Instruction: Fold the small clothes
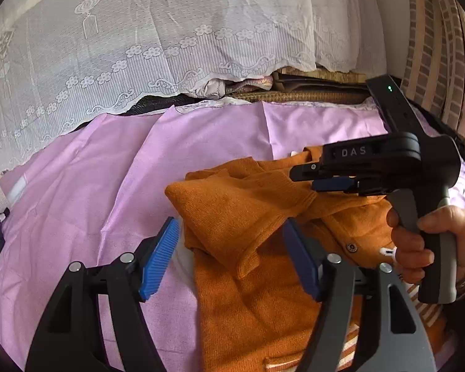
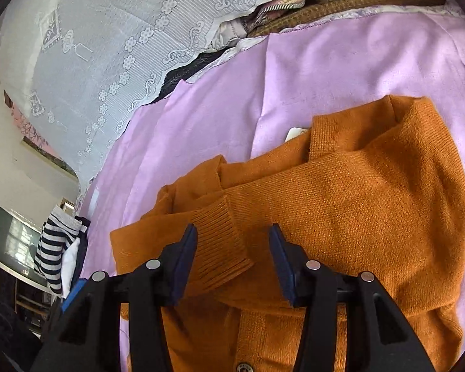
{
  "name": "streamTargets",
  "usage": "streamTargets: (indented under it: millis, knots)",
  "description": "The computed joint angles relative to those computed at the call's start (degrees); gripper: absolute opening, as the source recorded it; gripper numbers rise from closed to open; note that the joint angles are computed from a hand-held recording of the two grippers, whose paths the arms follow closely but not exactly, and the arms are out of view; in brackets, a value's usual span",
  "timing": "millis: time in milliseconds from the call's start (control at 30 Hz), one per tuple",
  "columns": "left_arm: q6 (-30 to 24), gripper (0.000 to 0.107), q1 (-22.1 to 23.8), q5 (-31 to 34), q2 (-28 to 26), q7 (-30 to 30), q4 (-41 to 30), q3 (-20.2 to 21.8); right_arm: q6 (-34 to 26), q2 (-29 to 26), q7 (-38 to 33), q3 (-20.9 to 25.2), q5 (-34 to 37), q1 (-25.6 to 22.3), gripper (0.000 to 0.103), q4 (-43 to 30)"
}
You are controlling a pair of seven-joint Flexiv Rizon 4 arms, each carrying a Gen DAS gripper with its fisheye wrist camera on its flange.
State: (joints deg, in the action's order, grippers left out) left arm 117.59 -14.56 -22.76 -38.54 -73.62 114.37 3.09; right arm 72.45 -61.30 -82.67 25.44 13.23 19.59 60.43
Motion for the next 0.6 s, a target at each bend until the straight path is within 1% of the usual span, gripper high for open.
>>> streamTargets:
  millis: [67,133,200,267,300,333,367,400,467,533,600]
  knots:
    - [-1.1,0.077,-5.2,-5.4,-2.3,2.2,-2.1,4.6,-0.5,-0.7,-1.4,0.3,-0.5,0.0,0.047,-0.7]
    - [-3.2,0.077,-8.2,-9.1,-4.0,4.3,-3.8,7.4,-0.5,-1.2,-2.8,0.8,-0.7,0.1,0.046,-1.4]
    - [-5.2,0.077,-13.1,-14.2,-6.2,6.3,-5.5,12.1,-1.2,-1.6,-4.4,1.1,-1.0,0.3,0.044,-1.9]
    - [-6.1,0.077,-14.8,-15.9,-7.3,7.4,-6.3,13.8,-1.3,-1.2,-5.1,0.0,-1.6,1.1,0.035,-1.4]
    - [-6.4,0.077,-16.3,-17.2,-8.0,7.9,-6.7,15.3,-0.9,-0.9,-4.9,-0.9,-1.9,1.7,0.032,-1.1]
    - [-7.0,0.077,-18.0,-18.9,-8.9,8.3,-7.2,17.1,-0.1,-0.5,-4.7,-1.5,-2.0,2.1,0.021,-0.6]
    - [-7.6,0.077,-19.5,-20.4,-9.7,8.7,-7.7,18.8,0.5,-0.5,-5.2,-0.8,-1.8,1.7,0.006,-0.3]
    - [-8.2,0.077,-20.5,-21.4,-10.1,8.8,-7.9,19.9,1.2,-0.5,-5.9,0.4,-1.2,0.9,0.006,-0.2]
    - [-8.8,0.077,-22.0,-23.1,-10.8,8.2,-8.3,21.8,4.2,0.5,-6.0,0.5,-0.7,0.7,0.006,1.5]
    - [-8.9,0.077,-23.0,-24.4,-11.4,7.6,-8.8,23.3,7.0,1.5,-6.9,1.8,-0.6,-0.3,0.006,3.0]
    - [-11.0,0.077,-26.0,-26.9,-13.1,7.4,-10.2,27.2,9.2,2.3,-7.2,3.1,-0.6,-1.5,0.006,4.3]
